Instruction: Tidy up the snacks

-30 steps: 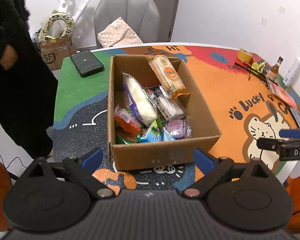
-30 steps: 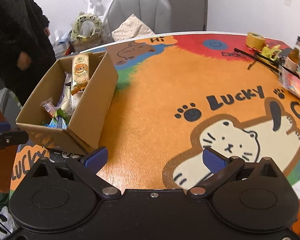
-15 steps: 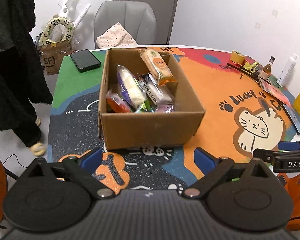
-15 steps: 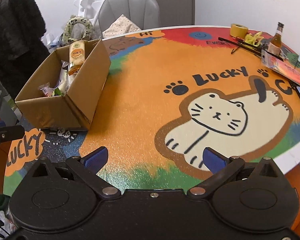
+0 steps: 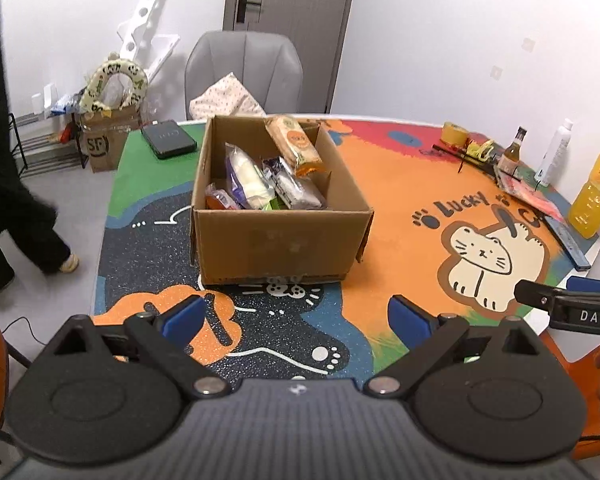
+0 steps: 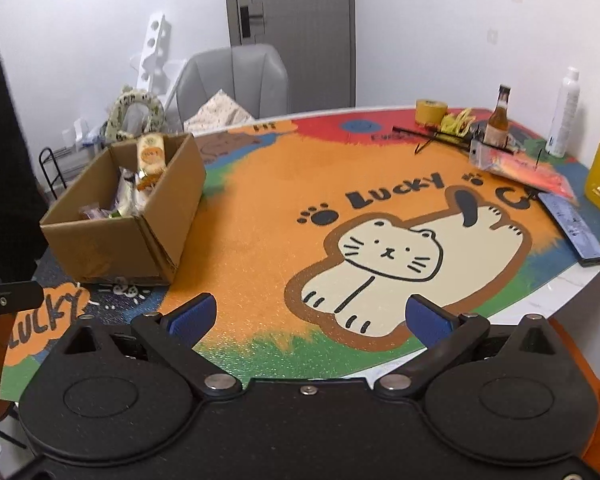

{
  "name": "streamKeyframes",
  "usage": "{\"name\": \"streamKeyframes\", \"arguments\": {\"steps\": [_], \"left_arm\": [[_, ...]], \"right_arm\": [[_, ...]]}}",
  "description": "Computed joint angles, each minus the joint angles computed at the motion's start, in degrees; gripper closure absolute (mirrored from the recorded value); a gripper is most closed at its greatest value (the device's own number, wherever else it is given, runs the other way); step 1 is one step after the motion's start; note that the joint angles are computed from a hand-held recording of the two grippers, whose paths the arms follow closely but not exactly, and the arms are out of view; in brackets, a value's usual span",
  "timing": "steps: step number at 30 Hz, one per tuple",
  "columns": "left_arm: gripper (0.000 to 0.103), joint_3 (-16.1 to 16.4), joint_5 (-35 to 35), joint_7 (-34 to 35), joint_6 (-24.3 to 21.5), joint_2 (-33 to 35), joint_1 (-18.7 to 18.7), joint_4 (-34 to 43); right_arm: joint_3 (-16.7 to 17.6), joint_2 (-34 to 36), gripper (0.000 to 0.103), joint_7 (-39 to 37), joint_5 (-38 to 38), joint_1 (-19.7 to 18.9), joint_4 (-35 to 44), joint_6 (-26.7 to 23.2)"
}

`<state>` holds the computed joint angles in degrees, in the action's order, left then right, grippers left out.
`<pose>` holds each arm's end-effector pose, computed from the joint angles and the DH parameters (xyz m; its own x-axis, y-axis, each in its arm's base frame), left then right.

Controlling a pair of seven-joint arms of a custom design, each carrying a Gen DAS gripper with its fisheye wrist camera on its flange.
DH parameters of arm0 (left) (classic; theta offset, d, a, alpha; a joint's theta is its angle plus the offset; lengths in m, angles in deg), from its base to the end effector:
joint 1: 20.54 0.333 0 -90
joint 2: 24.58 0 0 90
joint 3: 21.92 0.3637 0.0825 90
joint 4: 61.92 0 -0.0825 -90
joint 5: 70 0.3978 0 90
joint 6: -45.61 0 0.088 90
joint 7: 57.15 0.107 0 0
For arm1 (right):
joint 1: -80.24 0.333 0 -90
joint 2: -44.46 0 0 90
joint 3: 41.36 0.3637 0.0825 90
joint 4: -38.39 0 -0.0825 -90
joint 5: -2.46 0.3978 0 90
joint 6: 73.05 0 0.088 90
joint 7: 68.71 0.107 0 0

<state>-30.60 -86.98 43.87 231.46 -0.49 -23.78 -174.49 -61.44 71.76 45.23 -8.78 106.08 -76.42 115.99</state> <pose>0.6851 -0.1022 0.3935 -0.1040 -0.9874 0.1193 -0.6644 -0.0203 -0.7471 0.6759 0.1179 0.3587 0.0107 -0.9995 -0.0297 -0.6633 0.0152 -0.7482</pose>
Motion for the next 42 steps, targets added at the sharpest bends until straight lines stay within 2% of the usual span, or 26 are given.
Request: {"name": "streamKeyframes", "arguments": {"steps": [4, 11, 16, 19, 26, 31, 37, 42], "left_arm": [[0.006, -4.24, 0.19, 0.71, 3.06, -0.96, 3.81, -2.52], [0.005, -8.97, 3.34, -0.37, 7.92, -1.63, 8.36, -5.9], [0.005, -7.68, 5.74, -1.32, 11.07, -2.58, 7.03, -8.29], [0.005, -8.7, 7.97, -2.88, 11.45, -3.04, 8.28, -9.31], [0.005, -6.82, 9.38, -4.62, 12.96, -4.2, 6.81, -10.63], [0.005, -7.78, 12.05, -6.26, 13.33, -4.85, 8.04, -11.38], [0.004, -7.3, 12.99, -7.15, 13.56, -5.21, 7.58, -11.78], [0.004, -6.81, 13.29, -7.5, 13.99, -5.63, 6.88, -12.32]], "right_arm": [[-5.42, -0.65, 0.0, -1.31, 2.34, 5.93, -3.17, 3.63], [-13.82, 0.05, 0.0, -8.07, 12.15, 16.45, -7.52, 10.11], [-16.29, 0.28, 0.0, -12.27, 19.55, 20.71, -9.54, 12.86], [-17.37, 0.66, 0.0, -15.09, 23.82, 22.59, -10.18, 13.87], [-14.13, -0.49, 0.0, -19.45, 29.14, 21.0, -11.27, 15.24], [-10.05, -1.64, 0.0, -21.74, 31.45, 18.08, -11.31, 15.22], [-9.18, -1.65, 0.0, -28.33, 37.45, 19.27, -11.24, 15.97], [-6.2, -2.24, 0.0, -31.67, 40.8, 17.16, -11.12, 17.24]]}}
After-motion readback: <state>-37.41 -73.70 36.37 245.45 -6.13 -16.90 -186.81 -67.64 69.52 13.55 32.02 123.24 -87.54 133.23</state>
